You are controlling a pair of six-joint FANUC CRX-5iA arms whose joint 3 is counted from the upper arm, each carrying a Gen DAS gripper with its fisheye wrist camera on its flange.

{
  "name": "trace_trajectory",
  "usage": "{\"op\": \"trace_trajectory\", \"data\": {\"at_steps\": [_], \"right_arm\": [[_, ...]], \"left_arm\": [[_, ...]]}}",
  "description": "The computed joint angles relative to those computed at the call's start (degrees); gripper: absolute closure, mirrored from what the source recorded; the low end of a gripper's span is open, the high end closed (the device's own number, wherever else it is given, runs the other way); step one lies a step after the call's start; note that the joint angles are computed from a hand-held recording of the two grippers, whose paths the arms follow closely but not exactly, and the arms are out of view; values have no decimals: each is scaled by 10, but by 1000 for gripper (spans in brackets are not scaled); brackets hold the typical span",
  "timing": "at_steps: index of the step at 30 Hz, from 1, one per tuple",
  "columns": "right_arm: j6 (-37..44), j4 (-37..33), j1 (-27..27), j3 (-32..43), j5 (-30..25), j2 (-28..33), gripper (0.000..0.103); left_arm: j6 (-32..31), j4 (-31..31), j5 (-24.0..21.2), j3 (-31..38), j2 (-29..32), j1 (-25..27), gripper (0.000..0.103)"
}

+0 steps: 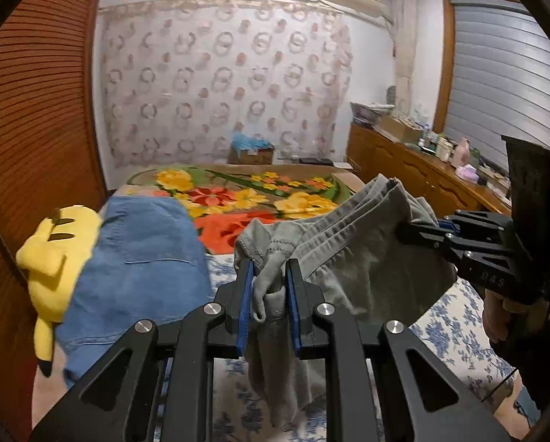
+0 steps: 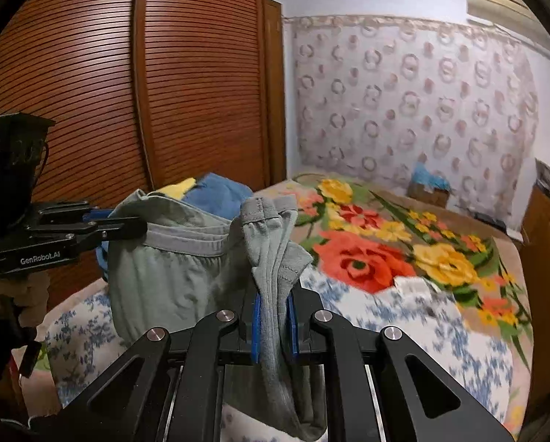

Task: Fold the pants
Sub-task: 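Lift the folded grey garment with both grippers and carry it toward the jeans stack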

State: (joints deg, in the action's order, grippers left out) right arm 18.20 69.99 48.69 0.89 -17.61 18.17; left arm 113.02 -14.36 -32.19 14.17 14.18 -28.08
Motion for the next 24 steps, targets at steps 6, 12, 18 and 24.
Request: {"op": "trace_trajectory", "data": {"at_steps": [6,12,18,24], "right_arm": [[130,-98,0,97,8,63,92],[283,-218,0,202,2,122,92],[493,-395,2,342,-32,190,91],[695,-582,-8,616,-171,326,91]], "left_arm": [[47,-41,-9,-6,-17,16,84],[108,-100,-22,-2,-25,20,84],[171,-148,-34,2,-25,26,84],[193,-149,-37,-11,-28,41,84]]}}
